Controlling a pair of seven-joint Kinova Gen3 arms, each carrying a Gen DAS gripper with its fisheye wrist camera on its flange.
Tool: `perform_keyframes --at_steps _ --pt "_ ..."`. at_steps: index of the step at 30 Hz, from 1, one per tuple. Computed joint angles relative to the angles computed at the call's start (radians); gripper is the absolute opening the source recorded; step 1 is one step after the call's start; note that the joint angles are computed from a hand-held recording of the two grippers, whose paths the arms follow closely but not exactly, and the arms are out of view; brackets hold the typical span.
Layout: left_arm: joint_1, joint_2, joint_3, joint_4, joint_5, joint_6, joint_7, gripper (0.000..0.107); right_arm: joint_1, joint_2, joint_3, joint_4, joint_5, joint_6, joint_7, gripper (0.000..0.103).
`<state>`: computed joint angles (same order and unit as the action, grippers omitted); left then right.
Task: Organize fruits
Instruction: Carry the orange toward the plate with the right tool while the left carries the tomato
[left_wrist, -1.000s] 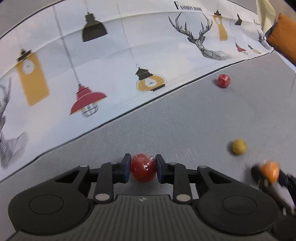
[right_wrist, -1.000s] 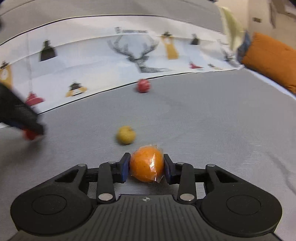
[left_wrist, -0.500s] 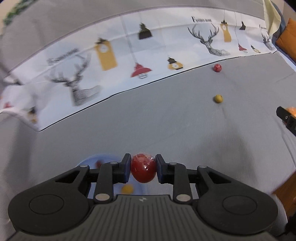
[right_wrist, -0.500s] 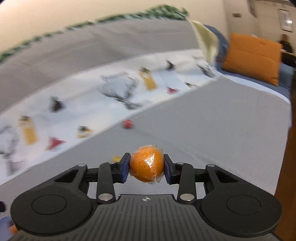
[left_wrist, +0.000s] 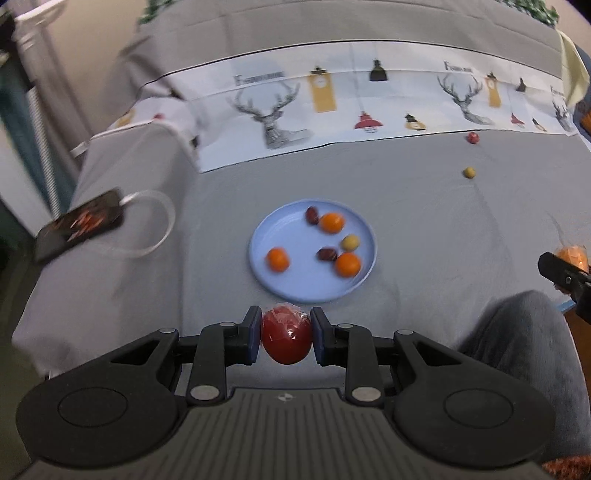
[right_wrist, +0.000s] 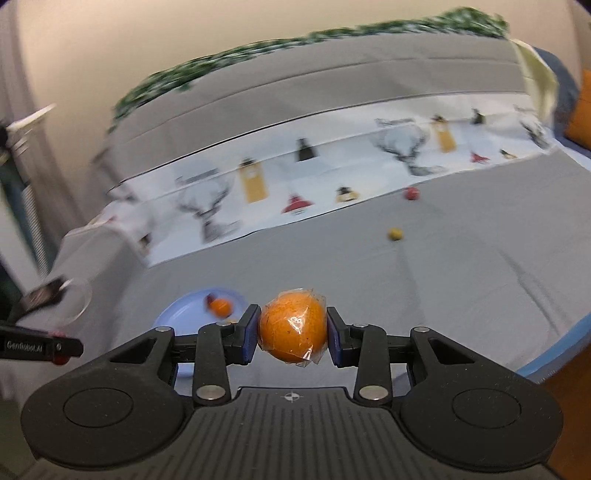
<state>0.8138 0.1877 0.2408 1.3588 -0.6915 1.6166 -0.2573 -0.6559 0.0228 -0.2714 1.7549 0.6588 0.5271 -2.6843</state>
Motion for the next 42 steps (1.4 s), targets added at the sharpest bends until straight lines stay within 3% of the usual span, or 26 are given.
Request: perform_keyframes --at_steps 6,18,25,42 --pt "0.071 -0.06 0.057 0.064 -0.009 0.067 0.181 0.031 -0.039 -0.062 -0.071 0.033 0.026 0.024 0.02 0.039" --pt "0.13 -0.084 0.122 0.071 -0.06 0.147 0.3 0.031 -0.017 -0.123 -0.191 0.061 0.126 0.01 -0.003 0.039" --pt "0.114 -0.096 0.129 0.092 -0.054 0.122 0.312 0.031 -0.028 -0.112 -0.203 0.052 0.13 0.027 0.017 0.039" --pt "-0.017 -0.139 0.112 0.184 0.051 -0.035 0.232 0.031 -0.08 -0.041 -0.124 0.002 -0.023 0.05 0.177 0.039"
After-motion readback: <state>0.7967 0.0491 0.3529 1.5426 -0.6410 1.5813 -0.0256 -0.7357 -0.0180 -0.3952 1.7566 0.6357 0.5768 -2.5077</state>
